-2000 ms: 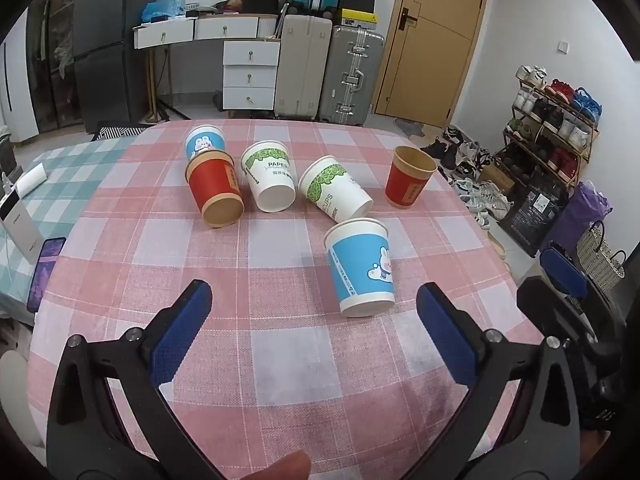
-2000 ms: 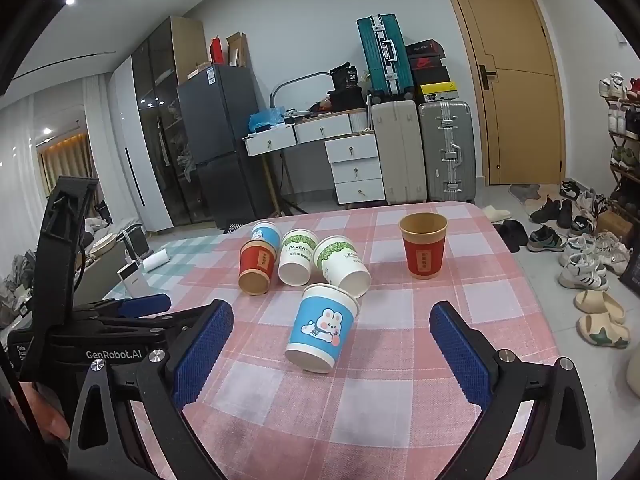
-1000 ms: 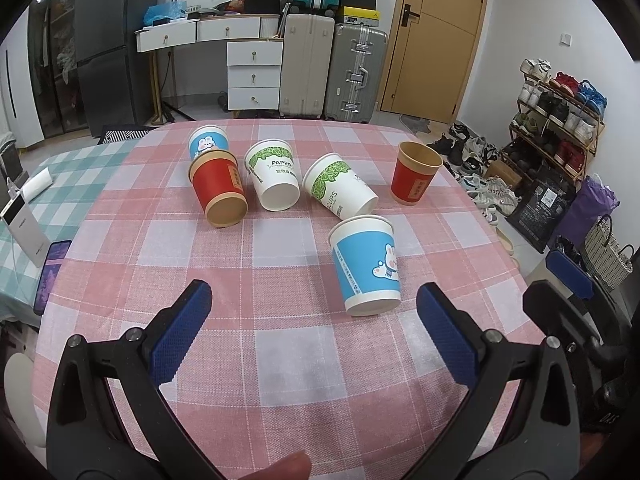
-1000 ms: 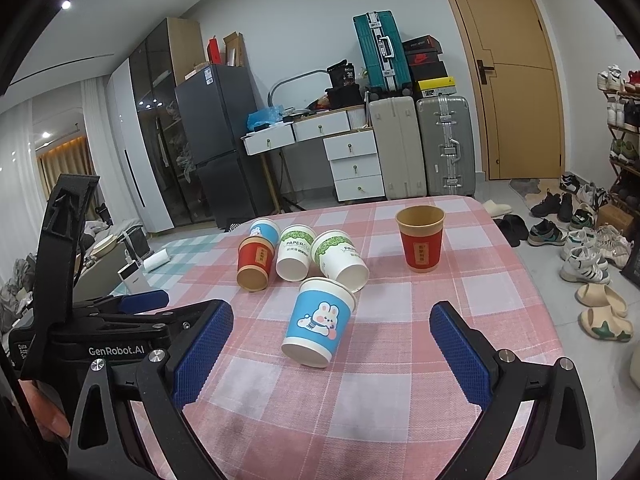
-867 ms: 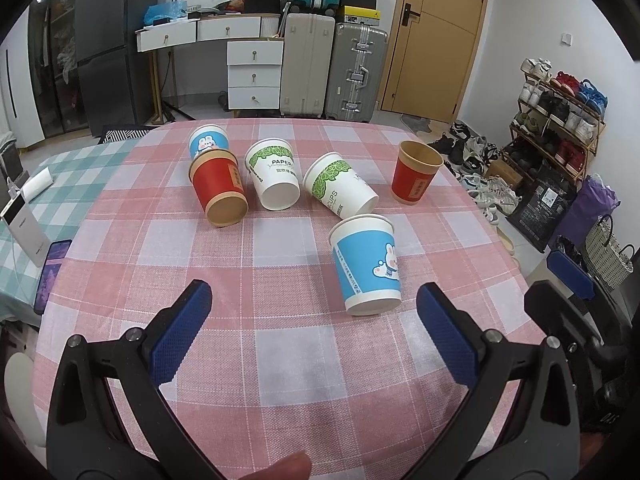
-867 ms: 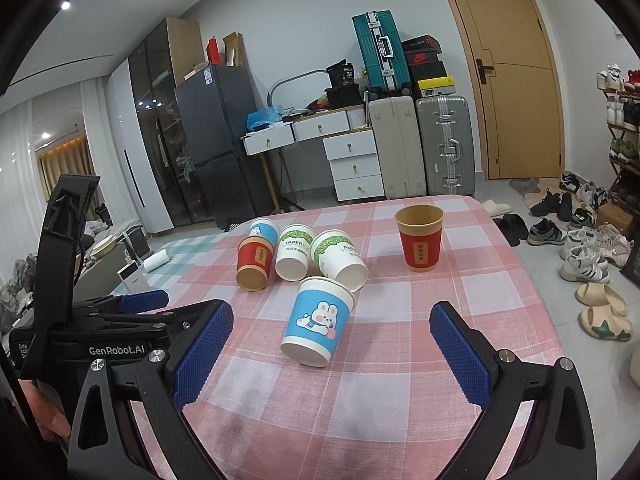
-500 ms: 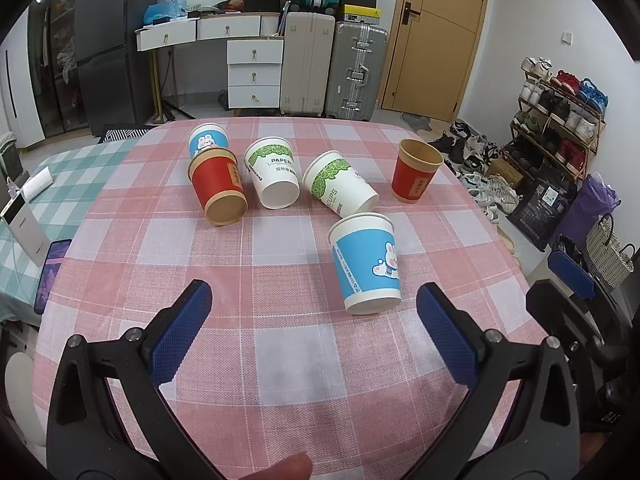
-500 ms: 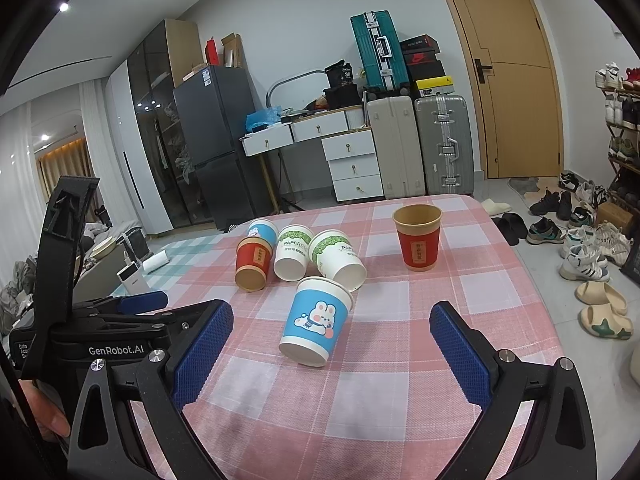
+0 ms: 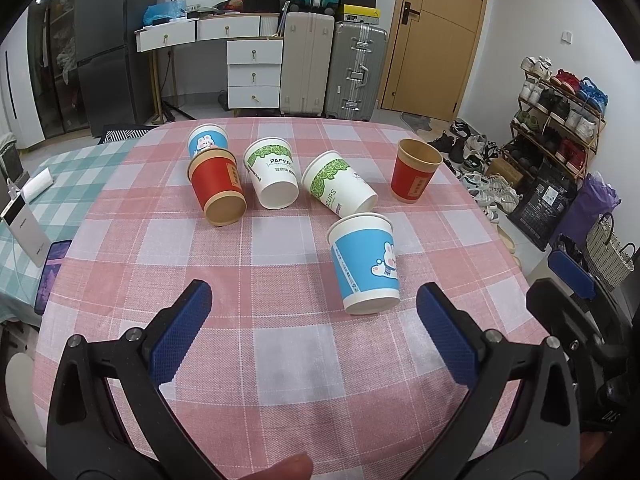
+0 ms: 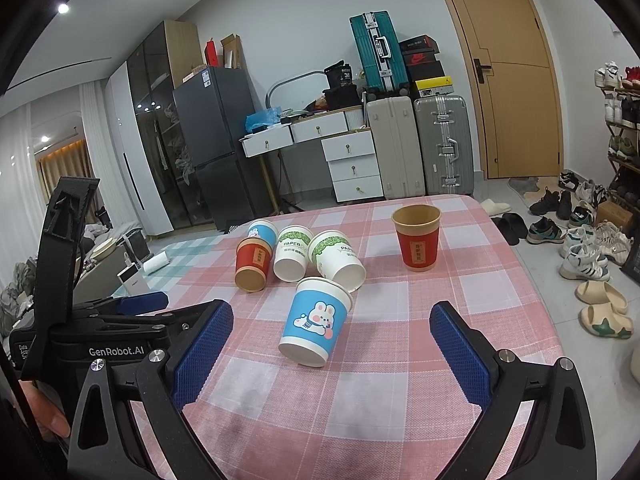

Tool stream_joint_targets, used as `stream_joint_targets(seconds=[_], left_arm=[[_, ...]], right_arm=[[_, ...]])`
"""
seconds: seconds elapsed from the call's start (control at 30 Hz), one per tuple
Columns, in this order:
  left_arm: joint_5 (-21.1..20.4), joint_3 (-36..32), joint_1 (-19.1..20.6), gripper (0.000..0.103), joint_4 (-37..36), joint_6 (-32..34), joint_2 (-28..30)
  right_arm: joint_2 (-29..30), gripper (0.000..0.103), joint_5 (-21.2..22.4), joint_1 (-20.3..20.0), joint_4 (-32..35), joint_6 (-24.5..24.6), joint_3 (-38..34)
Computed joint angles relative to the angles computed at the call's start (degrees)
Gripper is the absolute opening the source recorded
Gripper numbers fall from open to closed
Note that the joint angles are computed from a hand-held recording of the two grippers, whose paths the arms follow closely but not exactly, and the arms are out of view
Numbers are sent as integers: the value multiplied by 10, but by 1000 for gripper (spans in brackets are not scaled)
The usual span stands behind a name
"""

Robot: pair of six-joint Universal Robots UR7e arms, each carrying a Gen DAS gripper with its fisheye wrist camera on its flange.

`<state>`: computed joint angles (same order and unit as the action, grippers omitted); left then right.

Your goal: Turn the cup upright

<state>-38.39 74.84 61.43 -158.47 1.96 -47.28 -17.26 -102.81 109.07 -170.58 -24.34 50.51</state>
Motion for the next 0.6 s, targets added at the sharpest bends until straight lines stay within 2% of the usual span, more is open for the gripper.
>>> stream_joint_targets(seconds=[0.6], left_arm=[[0, -2, -2, 102, 1, 3, 4]], right_arm=[[-4, 101, 2, -4, -7, 3, 7]])
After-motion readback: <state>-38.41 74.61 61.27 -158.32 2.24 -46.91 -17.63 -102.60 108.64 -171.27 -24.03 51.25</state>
